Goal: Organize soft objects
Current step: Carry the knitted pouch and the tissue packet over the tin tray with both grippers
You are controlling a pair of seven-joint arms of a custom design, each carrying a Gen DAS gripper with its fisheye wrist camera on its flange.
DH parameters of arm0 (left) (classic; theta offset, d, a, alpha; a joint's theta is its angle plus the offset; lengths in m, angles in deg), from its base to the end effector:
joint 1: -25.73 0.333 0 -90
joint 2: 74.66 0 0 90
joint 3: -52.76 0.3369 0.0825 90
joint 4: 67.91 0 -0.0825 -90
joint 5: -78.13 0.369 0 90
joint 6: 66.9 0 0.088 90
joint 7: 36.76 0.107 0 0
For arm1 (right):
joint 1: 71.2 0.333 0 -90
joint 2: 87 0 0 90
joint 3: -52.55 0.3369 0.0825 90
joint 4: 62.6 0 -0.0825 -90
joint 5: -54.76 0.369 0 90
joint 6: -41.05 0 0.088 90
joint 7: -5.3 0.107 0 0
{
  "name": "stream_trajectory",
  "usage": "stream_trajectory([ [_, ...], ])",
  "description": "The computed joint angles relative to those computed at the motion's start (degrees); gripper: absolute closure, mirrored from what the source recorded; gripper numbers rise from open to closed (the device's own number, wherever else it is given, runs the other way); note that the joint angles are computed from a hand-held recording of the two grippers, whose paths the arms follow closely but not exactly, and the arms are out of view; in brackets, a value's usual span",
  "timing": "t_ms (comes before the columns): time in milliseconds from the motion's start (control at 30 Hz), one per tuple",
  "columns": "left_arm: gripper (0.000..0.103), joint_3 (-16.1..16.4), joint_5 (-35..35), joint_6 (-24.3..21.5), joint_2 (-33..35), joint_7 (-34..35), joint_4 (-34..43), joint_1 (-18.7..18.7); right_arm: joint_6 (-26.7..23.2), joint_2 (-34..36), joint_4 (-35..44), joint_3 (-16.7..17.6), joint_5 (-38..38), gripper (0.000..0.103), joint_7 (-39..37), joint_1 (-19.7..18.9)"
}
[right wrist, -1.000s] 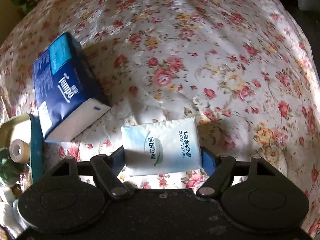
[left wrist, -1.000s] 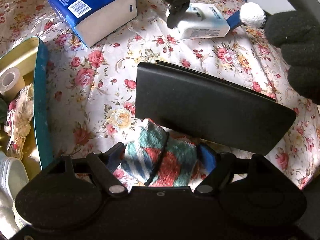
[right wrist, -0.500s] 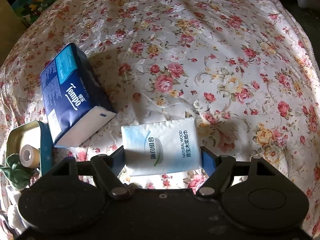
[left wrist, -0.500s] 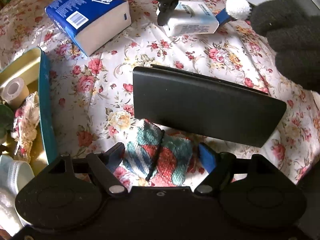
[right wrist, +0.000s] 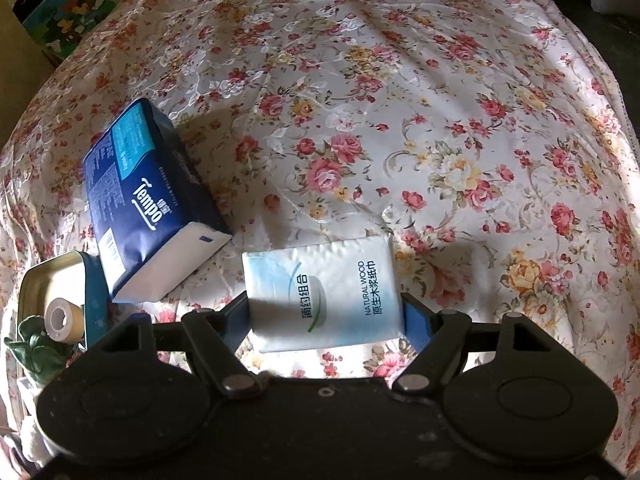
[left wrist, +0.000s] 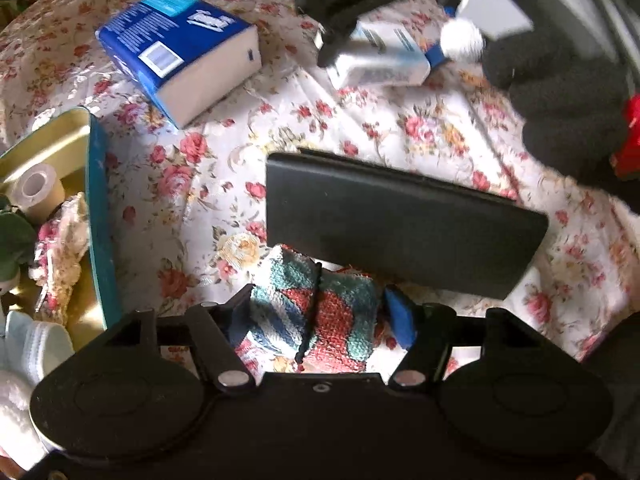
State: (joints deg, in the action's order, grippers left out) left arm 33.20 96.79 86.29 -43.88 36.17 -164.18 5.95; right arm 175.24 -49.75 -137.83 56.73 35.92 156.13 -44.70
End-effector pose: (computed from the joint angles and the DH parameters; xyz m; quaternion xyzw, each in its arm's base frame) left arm 0.5696 -0.4265 0.3844 -0.4713 0.8469 -0.2260 0.0978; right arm 0.6669 0.3722 0.4210 -0.5530 0.8034 -0.1143 0.1890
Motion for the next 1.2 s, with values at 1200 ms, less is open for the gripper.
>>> stream_trajectory([
  [1200, 0.04, 11.19, 13.71, 3.41, -14.45, -32.32, -7.84, 6.2, -5.47, 4.52, 7.47, -3.39, -7.92, 0.028, 0.64, 5.44],
])
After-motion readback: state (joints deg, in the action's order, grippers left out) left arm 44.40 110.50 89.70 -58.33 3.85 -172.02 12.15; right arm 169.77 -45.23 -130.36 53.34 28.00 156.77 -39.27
